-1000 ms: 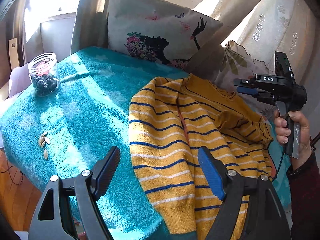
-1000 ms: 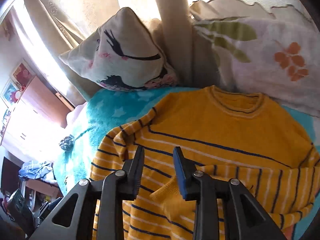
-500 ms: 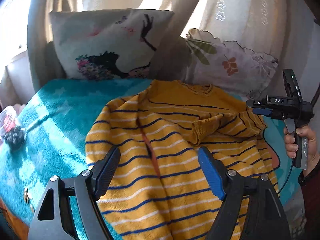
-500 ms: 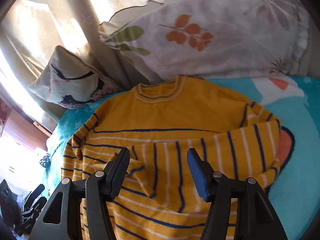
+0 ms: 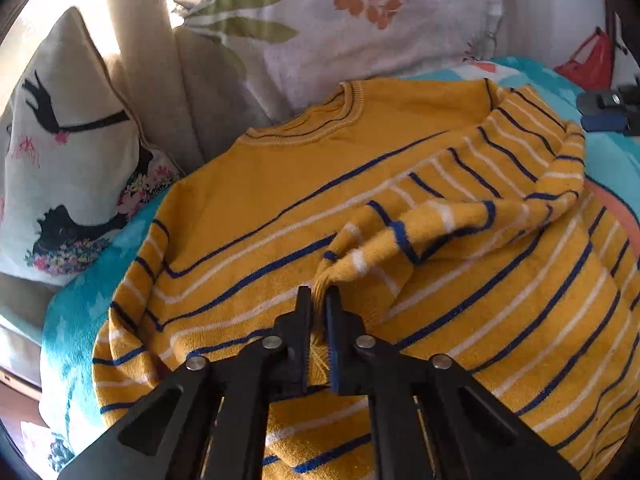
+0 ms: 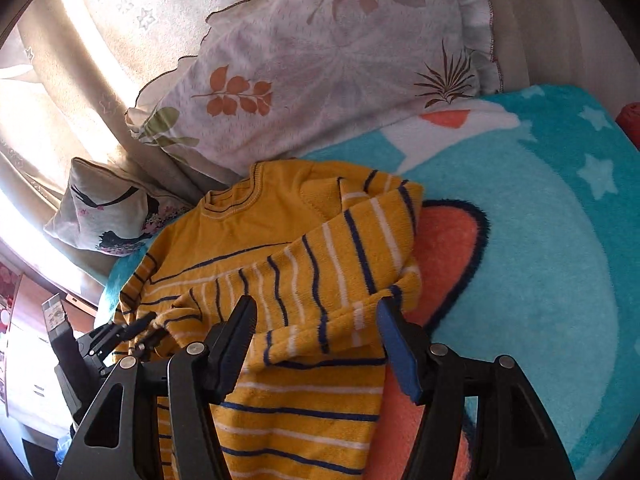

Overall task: Fold small clothes
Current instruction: 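Grasp the other sleeve with the left gripper and lift it, then fold the held sleeve across the body with the left gripper and release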

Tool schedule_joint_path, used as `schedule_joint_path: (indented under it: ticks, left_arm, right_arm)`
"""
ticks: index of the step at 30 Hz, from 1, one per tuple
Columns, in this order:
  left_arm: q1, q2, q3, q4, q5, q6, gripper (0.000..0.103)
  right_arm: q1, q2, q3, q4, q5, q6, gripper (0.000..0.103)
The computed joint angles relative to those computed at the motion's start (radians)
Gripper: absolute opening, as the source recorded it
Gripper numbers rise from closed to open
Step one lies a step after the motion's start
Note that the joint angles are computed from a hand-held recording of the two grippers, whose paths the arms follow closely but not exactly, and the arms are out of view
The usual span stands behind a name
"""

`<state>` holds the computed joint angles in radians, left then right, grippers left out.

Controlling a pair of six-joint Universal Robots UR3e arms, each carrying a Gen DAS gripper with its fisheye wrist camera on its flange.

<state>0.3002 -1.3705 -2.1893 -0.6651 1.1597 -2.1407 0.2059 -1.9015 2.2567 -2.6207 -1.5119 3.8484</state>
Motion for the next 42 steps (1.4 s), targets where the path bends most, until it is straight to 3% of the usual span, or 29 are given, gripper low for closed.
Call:
schedule_joint_path:
  ticks: [4, 6, 9, 14, 22, 27, 32, 34, 35, 39, 42]
  left_arm:
    - [0.176, 0.066, 0.119, -0.222, -0.182, -0.025, 0.005]
    - [0.241, 0.085, 0.142, -0.207, -0.219, -0.065, 0.005]
    - [0.252, 0.060, 0.112, 0.045, -0.140, -0.192, 0.005]
    - [0.235, -0.056, 0.164, 0.069, -0.036, -0.228, 0.005]
    - [0.308, 0.040, -0.043, 0.156, -0.008, -0.052, 0.010]
    - [0.411, 0.149, -0.064, -0.029, -0.027, 0.055, 0.013]
    - [0.622, 0.276, 0.077, -0.496, -0.204, 0.189, 0.036]
    - [0.636, 0.265, 0.139, -0.603, -0.251, 0.194, 0.042]
    - [0.617, 0.252, 0.146, -0.589, -0.257, 0.171, 0.047]
    - [0.462, 0.160, 0.097, -0.302, -0.172, -0.029, 0.049]
    - [0.441, 0.090, 0.130, -0.313, -0.152, -0.094, 0.049]
  right_arm:
    - [-0.012, -0.037, 0.025, -0.013, -0.018, -0.040, 0.067]
    - [-0.020, -0.058, 0.041, -0.020, -0.024, -0.061, 0.067]
    - [-0.048, -0.080, 0.079, -0.052, 0.000, -0.085, 0.067]
    - [-0.077, -0.040, 0.113, -0.125, 0.042, -0.093, 0.067]
    - [0.013, 0.113, 0.014, -0.195, -0.002, -0.094, 0.067]
    - [0.075, 0.250, -0.126, -0.189, -0.044, -0.112, 0.067]
    - [0.067, 0.429, -0.308, -0.152, -0.010, -0.167, 0.067]
    - [0.059, 0.523, -0.413, -0.075, 0.015, -0.215, 0.064]
    - [0.059, 0.598, -0.510, 0.013, 0.014, -0.249, 0.063]
    - [0.076, 0.803, -0.752, 0.170, -0.106, -0.287, 0.058]
    - [0.112, 0.887, -0.857, 0.198, -0.259, -0.261, 0.059]
